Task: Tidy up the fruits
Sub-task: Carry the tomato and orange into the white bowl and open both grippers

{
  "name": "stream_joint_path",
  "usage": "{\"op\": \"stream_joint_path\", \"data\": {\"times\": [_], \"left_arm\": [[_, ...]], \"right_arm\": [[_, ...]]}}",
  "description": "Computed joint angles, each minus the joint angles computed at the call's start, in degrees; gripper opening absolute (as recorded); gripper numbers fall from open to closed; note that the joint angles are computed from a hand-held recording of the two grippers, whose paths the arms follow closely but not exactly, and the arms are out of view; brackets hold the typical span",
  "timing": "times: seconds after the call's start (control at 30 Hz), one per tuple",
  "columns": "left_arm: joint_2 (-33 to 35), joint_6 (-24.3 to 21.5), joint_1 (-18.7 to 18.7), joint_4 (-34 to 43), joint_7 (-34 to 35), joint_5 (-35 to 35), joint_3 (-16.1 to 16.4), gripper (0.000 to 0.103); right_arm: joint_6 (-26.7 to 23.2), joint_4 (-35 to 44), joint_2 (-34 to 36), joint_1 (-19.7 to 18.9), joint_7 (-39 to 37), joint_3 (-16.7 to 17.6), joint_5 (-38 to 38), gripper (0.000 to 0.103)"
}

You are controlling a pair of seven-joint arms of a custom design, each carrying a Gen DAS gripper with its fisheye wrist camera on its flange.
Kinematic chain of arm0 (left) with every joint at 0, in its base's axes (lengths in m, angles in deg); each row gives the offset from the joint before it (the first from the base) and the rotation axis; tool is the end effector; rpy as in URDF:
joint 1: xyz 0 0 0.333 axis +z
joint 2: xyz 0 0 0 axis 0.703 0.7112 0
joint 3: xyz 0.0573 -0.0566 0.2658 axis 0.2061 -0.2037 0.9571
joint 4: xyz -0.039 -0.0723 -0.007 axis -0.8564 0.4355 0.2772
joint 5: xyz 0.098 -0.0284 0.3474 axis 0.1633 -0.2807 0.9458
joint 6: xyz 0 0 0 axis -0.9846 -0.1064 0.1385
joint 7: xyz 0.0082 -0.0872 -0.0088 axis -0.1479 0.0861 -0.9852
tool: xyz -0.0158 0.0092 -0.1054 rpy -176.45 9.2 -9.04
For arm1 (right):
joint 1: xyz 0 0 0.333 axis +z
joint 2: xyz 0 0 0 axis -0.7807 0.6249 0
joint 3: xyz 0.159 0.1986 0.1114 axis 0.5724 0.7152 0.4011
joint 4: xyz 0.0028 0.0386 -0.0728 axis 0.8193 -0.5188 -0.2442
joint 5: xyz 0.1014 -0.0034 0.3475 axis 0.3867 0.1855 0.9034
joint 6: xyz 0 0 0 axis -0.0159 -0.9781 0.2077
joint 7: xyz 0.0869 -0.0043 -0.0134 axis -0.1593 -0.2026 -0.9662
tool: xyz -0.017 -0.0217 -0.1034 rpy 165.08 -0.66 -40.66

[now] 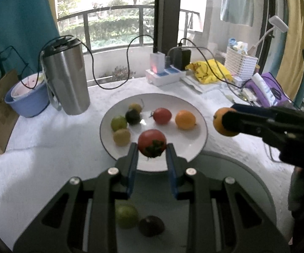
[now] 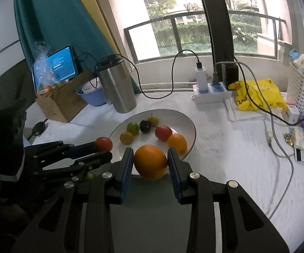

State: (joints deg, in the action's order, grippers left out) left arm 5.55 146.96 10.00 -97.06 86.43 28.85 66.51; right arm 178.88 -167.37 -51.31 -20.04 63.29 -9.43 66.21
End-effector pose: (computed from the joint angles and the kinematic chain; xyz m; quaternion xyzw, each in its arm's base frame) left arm 0.4612 -0.4437 0.3710 -0.5663 0.7208 -0.3272 0.2295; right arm 0.4714 0.3487 0.3818 -0.7348 0.5014 -0.1422 0.4342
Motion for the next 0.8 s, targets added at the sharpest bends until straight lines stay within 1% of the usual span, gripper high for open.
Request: {"op": "stream_joint_path", "data": {"times": [0.13,0.2,0.3,0.63,0.73,0.77,0.8], "left_arm": [[2.0,0.1,1.6,1.5,3.6,-4.6,-0.4,0.028],[2.7,0.3,1.8,1.9,4.9,-6.5,0.0,0.028],[3.9,0.3,1.7,2.8,7.0,-9.4,0.5,0.028],[7.1,0.7,1.7,5.9,15.6,-18.5,1.3,0.028],[7.4,2.4,1.8,5.8,17.7,-20.5,1.4,0.028],[7.5,2.7,1.7,5.8,18.2,-21.0,1.7,0.028],[7.7,2.9,1.5,6.1,18.9,-21.5,1.8,0.028]], "right_arm": [[-1.3,3.1,2.0,-1.2,-0.1,1.0,-0.9,0.036],[-2.1,4.5,3.2,-2.6,-0.1,2.4,-1.5,0.036],[-3.4,6.7,5.0,-3.6,0.1,3.4,-1.9,0.036],[-7.3,12.2,10.5,-9.6,-1.3,10.2,-1.8,0.036],[-8.6,13.6,11.5,-8.9,-1.6,9.8,-1.3,0.036],[-9.0,14.0,11.7,-8.3,-1.6,9.2,-1.2,0.036],[-9.6,14.6,12.0,-7.1,-1.3,7.9,-1.2,0.036]]}}
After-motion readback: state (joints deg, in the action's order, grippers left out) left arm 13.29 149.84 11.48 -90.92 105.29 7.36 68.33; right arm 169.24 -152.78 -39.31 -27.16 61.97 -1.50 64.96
